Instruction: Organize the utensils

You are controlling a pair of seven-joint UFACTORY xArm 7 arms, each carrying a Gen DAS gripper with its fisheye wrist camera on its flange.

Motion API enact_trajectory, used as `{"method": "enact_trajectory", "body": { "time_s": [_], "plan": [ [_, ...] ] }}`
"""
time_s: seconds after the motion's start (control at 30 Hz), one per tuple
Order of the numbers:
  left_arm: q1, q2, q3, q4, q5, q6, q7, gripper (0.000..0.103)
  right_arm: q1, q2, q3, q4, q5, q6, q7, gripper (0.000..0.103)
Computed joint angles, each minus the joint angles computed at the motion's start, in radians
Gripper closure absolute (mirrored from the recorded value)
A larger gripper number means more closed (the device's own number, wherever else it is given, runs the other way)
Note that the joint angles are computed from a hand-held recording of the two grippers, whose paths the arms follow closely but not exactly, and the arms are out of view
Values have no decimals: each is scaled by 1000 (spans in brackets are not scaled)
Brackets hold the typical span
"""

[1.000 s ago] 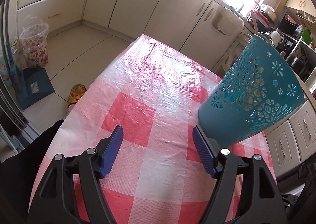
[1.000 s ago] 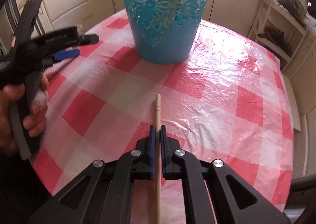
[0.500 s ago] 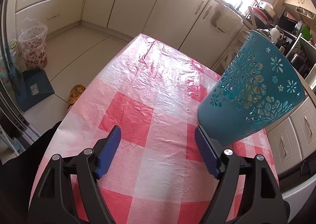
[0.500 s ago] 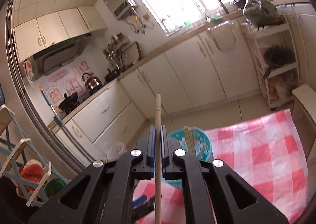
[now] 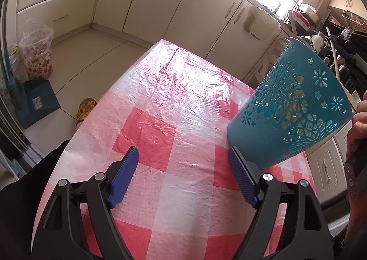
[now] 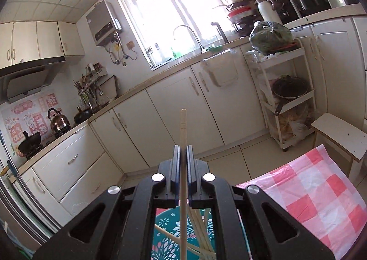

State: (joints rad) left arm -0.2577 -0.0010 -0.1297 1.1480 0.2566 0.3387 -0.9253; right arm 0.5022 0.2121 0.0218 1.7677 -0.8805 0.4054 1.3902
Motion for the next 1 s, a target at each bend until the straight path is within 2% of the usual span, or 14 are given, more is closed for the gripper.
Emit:
{"method": "enact_trajectory", "body": {
  "time_s": [0.17,0.27,0.37,0.53,0.6,0.67,0.77,0.87,0.93,1.0],
  "plan": [
    [0,3,1,1,-8,-5,7,26,24,8,1,1,-54,19,-47,96],
    [-1,3,1,2,-6,-3,5,25,23,-11,11,-23,-56,17,-97,83],
    [-2,4,0,5,-6,2,8,25,11,-60,26,-80,-61,0,-129,81],
    [-5,8,0,18,9,22,6,22,-41,-232,77,-277,-70,-11,-126,63],
    [-8,11,-1,29,30,43,-6,20,-61,-303,100,-364,-24,11,-164,53],
    [-12,11,-2,37,55,66,-23,18,-74,-368,115,-449,43,38,-209,47],
    [-16,11,-2,49,92,106,-50,15,-79,-440,130,-560,155,106,-304,44],
    [-20,7,-4,67,132,163,-77,13,-78,-471,138,-622,281,187,-398,40],
    [-23,-7,-9,69,167,209,-93,11,-77,-476,143,-633,362,243,-465,34],
    [-25,-34,-16,55,175,243,-95,10,-84,-478,155,-630,416,287,-516,24]
  ]
}}
